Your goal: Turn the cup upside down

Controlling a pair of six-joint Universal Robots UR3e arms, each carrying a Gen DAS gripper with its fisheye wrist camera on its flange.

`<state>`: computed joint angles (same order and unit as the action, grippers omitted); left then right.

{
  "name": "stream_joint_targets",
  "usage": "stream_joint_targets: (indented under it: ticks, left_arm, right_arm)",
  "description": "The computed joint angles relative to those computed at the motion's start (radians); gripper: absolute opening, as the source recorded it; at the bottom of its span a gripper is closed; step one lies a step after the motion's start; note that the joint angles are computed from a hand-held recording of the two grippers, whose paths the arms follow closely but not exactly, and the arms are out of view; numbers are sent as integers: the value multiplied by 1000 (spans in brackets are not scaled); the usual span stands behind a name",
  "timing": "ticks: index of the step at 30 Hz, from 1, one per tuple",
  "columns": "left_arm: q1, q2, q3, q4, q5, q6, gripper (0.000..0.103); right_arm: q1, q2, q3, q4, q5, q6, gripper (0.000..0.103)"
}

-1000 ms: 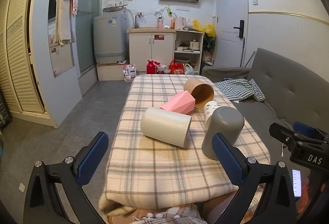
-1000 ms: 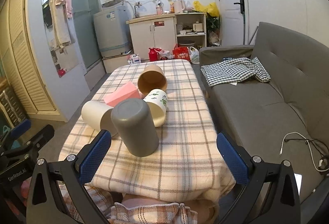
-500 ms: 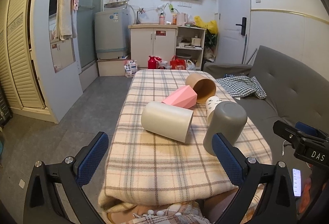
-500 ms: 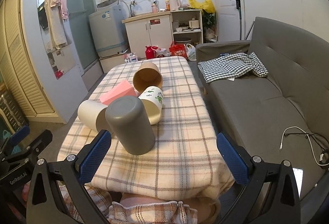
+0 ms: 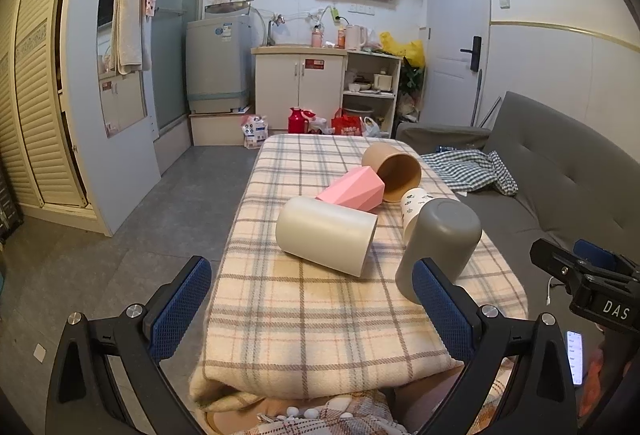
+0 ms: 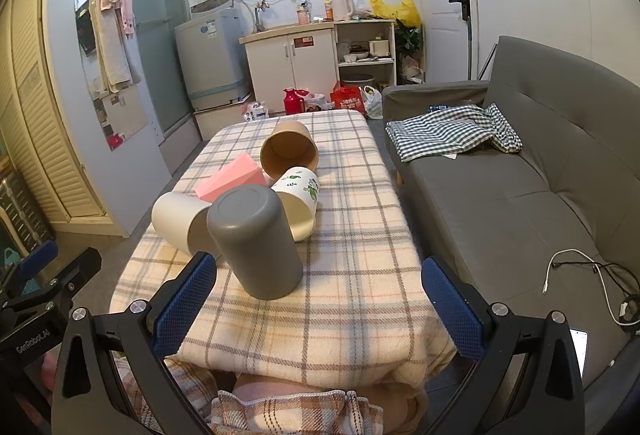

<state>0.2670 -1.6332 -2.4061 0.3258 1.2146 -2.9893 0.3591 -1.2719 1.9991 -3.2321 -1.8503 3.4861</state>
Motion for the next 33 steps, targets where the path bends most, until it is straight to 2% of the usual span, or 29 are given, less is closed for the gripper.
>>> stream_joint_targets:
  ticks: [33]
  left_arm:
    - [0, 0, 1, -4, 3, -3, 103]
  right_arm:
    - [7, 7, -2, 5, 1, -13, 103]
